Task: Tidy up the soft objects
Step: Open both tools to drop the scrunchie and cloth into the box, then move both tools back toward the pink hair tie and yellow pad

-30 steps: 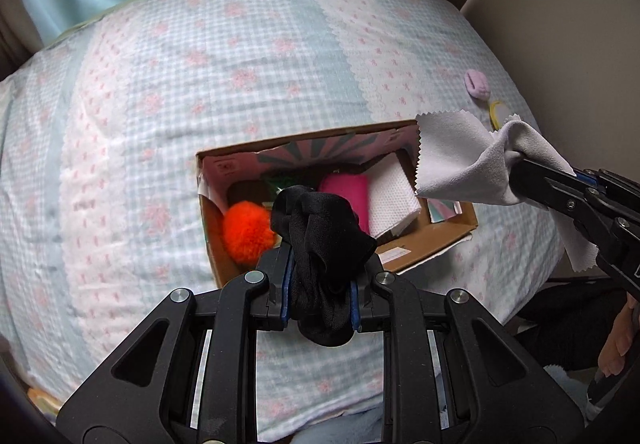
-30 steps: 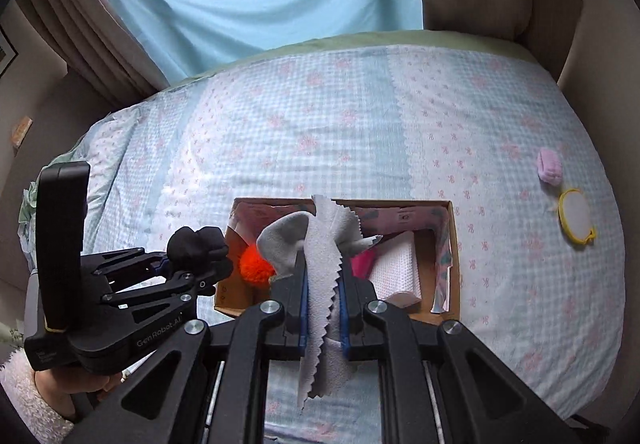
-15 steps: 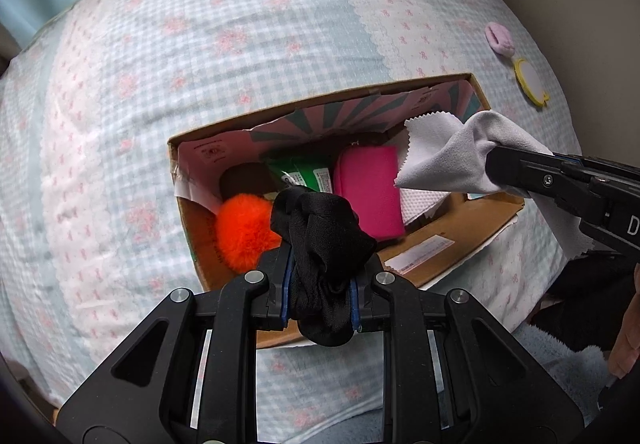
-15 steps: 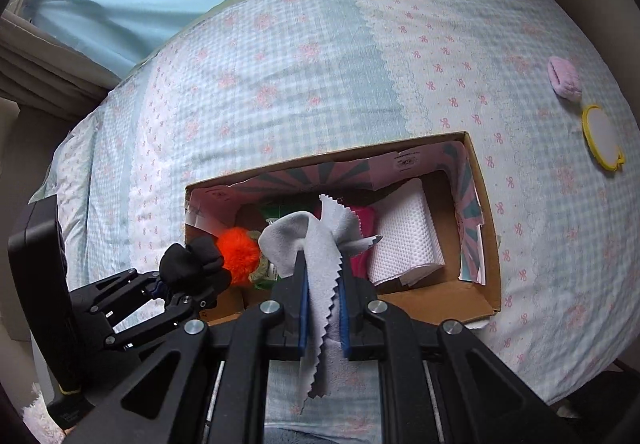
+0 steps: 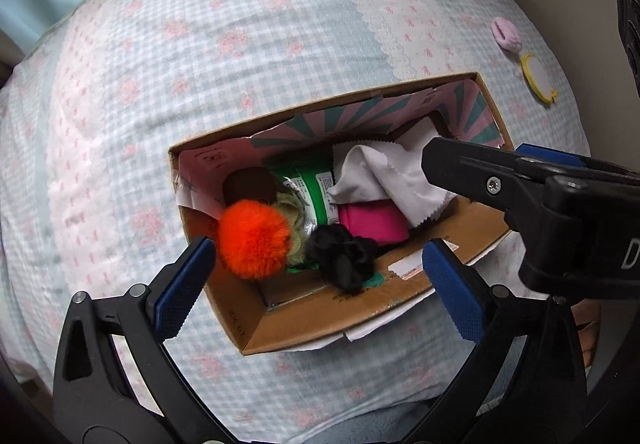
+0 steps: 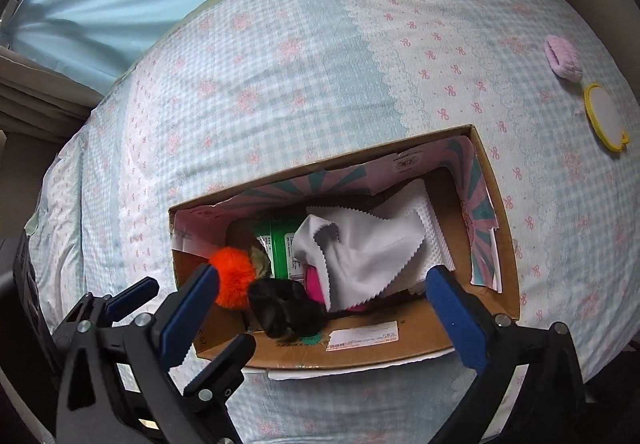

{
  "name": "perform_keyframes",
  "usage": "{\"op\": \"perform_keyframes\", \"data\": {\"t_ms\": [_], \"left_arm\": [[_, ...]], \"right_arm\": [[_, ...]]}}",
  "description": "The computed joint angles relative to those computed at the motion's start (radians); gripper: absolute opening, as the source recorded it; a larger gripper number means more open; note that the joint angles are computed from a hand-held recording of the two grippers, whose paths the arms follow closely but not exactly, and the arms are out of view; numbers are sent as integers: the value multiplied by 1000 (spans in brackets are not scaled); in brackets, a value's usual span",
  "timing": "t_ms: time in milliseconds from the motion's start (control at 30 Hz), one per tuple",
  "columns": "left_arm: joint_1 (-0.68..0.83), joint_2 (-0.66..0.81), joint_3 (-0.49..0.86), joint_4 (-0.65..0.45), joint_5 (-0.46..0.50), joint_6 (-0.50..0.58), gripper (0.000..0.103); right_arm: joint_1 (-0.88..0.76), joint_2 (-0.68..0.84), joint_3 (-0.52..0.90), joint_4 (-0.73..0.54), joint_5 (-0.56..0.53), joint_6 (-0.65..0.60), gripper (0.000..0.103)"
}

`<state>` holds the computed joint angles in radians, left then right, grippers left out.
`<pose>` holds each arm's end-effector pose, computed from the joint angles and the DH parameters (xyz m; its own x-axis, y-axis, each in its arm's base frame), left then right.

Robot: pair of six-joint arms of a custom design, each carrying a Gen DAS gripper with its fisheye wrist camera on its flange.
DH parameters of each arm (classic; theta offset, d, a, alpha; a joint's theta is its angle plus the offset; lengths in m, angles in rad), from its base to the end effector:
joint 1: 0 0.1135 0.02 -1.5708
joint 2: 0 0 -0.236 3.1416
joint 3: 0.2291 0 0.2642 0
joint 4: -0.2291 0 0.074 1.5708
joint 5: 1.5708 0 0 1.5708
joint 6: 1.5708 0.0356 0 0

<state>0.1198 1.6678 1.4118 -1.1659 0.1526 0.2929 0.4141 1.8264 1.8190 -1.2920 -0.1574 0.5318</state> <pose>0.3215 0.0332 0.2333 -0.9677 0.1710 -0.1854 0.1918 0.9762 -0.1011 0.3334 0.1526 0.2948 -0.9812 0.1158 -0.1545 0.0716 0.9613 0.2661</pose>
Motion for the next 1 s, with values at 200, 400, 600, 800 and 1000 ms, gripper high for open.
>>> {"op": "perform_keyframes", "data": {"t_ms": [200,400,600,800,1000], "left_arm": [[18,-15,-36,-16,15,-15,103],[18,-67,-50,-20,15,-32,103],[20,-145,-46,-41,8,-82,103],[-18,-250,-12,-72,-26,-161,103],[-129,-320,80,-94,-115,-269,103]], "right_arm": [[-2,-58,-67,35,-5,-15,103],[22,-105,-84,50,38,-64,103],[27,-156,-35,3,96,-139,103],[-15,-213,89,-90,180,-232,103],[-103,-231,292,-218,239,-345,103]]}}
